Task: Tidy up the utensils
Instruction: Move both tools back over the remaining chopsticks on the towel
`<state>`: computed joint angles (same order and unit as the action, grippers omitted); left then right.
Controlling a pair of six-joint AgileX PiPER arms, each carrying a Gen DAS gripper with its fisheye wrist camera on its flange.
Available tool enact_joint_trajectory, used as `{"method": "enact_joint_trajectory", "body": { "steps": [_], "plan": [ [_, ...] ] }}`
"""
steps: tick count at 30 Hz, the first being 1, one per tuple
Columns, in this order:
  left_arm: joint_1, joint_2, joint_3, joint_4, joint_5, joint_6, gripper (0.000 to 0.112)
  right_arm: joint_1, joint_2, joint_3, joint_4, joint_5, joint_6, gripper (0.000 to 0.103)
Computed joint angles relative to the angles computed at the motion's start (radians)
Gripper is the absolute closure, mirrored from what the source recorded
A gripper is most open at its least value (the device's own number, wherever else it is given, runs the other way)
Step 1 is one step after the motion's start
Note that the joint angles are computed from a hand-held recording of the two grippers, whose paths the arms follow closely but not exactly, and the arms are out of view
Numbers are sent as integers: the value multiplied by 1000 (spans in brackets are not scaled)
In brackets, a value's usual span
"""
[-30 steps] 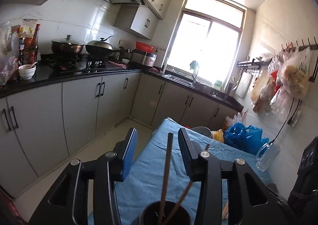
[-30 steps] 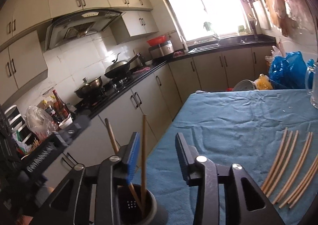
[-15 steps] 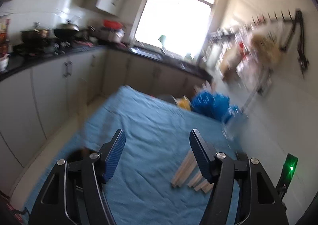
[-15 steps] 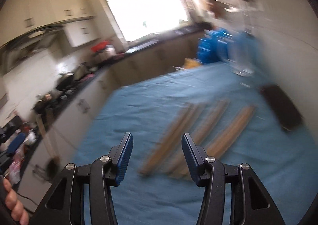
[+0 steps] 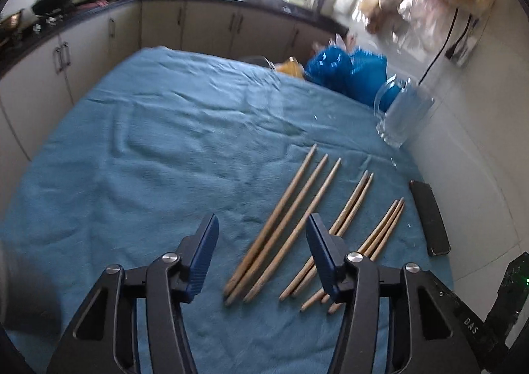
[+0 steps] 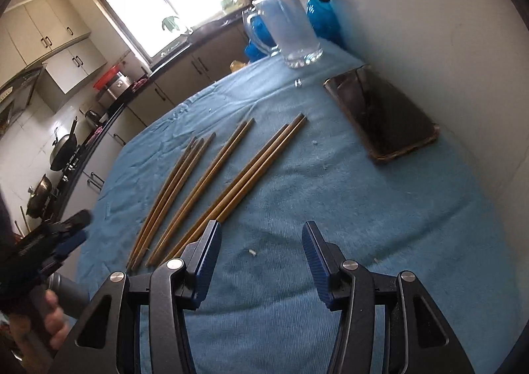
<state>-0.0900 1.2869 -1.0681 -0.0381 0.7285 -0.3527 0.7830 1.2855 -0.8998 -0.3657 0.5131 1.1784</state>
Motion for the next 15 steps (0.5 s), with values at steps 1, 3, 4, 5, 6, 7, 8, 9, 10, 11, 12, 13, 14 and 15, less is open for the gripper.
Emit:
{"method": "enact_joint_trajectory", "body": {
  "steps": [1,3,4,5,6,7,8,9,10,11,12,13,14,15],
  "plan": [
    [-10,47,-29,14,-5,-8,59,-25,18,-10,55,-20,-63,49],
    [-25,118,-78,54,-15,-28,59,-70,62,-39,149,-51,-174,53],
    [-32,165,-111,74,-17,-31,59,-94,91,-61,206,-64,-240,54],
    [-31,199,-138,78,-13,-23,59,-109,115,-79,246,-73,-286,56],
    [-32,249,-176,90,-5,-26,59,-130,147,-106,297,-74,-347,61],
    [-30,284,-201,89,-2,-21,62,-143,173,-130,320,-64,-378,64],
    [-24,315,-223,78,3,-2,64,-153,193,-149,337,-55,-403,69],
    [-19,347,-251,70,16,16,68,-162,218,-173,350,-43,-425,70],
    [-19,377,-274,72,24,26,69,-164,240,-197,339,-25,-422,70],
    [-19,405,-295,73,26,40,70,-161,258,-218,319,-7,-407,70],
    [-19,415,-304,74,28,48,70,-159,276,-239,303,11,-396,71],
    [-23,436,-317,82,27,54,70,-160,292,-256,305,23,-402,71],
    [-28,444,-322,91,20,55,71,-161,307,-271,308,32,-407,71],
    [-32,445,-320,101,8,56,71,-154,318,-283,286,45,-390,74]
  ]
}}
